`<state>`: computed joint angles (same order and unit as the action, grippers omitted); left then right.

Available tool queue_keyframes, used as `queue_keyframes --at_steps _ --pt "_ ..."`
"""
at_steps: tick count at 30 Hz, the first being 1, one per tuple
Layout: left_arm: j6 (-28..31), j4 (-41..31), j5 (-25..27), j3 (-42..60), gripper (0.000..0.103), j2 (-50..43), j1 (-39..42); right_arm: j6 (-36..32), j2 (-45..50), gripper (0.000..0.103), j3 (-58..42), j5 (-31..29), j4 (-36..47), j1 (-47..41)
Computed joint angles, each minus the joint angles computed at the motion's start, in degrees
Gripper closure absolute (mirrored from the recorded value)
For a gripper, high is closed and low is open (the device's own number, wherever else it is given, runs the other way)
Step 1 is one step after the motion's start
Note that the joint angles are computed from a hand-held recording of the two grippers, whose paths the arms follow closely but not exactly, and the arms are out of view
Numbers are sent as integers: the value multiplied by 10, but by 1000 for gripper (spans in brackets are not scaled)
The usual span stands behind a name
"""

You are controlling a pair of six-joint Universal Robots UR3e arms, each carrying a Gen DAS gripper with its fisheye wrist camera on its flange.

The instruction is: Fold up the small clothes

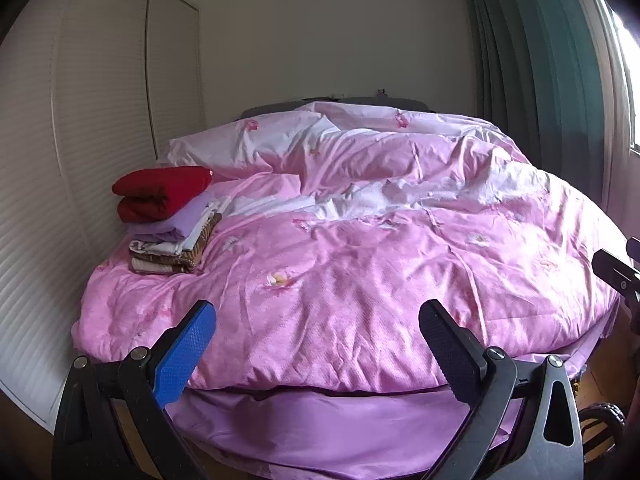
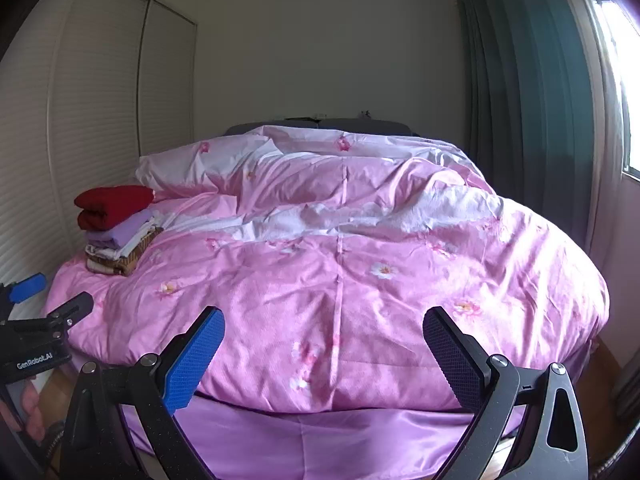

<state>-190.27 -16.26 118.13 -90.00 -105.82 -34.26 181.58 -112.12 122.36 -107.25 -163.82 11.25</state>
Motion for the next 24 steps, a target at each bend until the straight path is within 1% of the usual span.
queue_keyframes --at_steps 15,24 --pt "1 4 7 -1 0 2 2 10 -1 3 5 0 5 -2" --pt "-1 1 6 2 0 0 1 5 -5 3 9 5 3 -7"
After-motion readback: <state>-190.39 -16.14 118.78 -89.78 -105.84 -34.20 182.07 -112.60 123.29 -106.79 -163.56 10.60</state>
